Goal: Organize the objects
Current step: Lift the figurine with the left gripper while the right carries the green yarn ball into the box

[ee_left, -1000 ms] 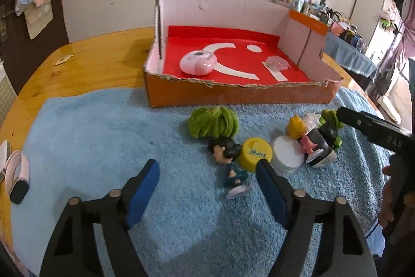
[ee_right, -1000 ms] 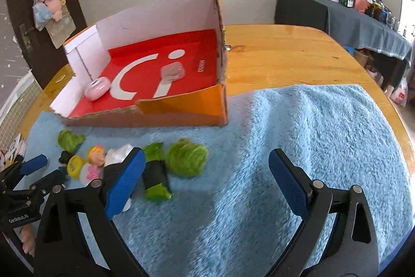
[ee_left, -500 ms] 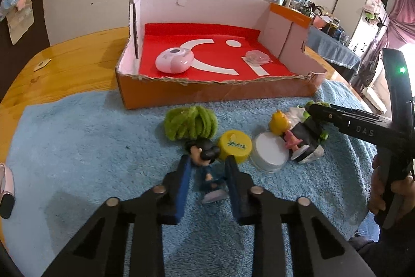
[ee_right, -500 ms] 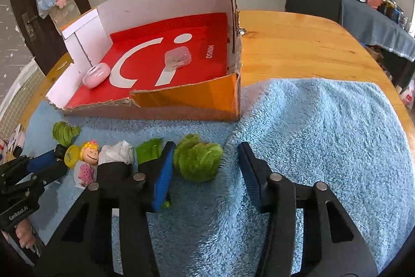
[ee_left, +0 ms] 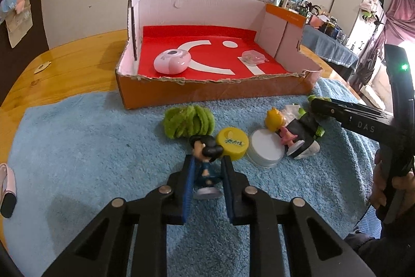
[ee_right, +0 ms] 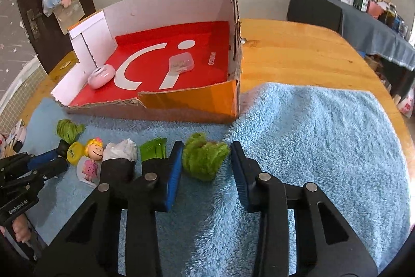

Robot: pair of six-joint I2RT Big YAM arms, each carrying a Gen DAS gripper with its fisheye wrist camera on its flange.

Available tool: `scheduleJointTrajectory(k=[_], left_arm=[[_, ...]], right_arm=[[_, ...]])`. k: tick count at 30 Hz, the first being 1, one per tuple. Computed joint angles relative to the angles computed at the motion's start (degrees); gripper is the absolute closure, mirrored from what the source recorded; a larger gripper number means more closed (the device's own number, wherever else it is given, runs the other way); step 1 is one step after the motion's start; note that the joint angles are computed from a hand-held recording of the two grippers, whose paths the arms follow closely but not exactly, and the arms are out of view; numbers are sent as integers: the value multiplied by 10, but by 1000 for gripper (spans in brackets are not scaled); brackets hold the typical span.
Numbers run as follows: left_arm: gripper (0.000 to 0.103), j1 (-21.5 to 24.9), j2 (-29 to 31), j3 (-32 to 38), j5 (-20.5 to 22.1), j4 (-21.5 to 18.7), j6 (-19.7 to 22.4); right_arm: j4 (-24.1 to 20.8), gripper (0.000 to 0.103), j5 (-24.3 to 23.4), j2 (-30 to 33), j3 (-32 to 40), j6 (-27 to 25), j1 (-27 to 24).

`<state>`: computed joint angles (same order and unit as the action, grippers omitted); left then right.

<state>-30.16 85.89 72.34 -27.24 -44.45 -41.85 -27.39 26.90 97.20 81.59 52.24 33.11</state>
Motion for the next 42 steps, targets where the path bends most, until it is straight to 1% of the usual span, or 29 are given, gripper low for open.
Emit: scheduleJointTrajectory(k=[12, 17, 21, 30, 32, 38, 42], left_arm=[[82, -7, -21, -7, -18, 6, 12], [82, -9, -29, -8, -28, 9, 17], [82, -10, -38, -8, -37, 12, 25], [82, -17, -61, -3, -68, 20, 51], [82, -17, -65, -3, -73, 22, 55], [82, -19, -73, -6, -78, 24, 58], [82, -17, -75, -4, -80, 28, 65]], right_arm=[[-17, 71, 32, -14, 1, -5, 10], [-29, 73, 57, -20, 6, -14, 17], [-33, 73, 67, -26, 8, -19, 20], [-25, 73, 100, -43, 22, -60, 36], [-29, 73, 110, -43, 30, -70, 41], [-37, 73, 116, -39, 42, -78, 46], [-38, 73, 108, -37, 44, -77, 44]])
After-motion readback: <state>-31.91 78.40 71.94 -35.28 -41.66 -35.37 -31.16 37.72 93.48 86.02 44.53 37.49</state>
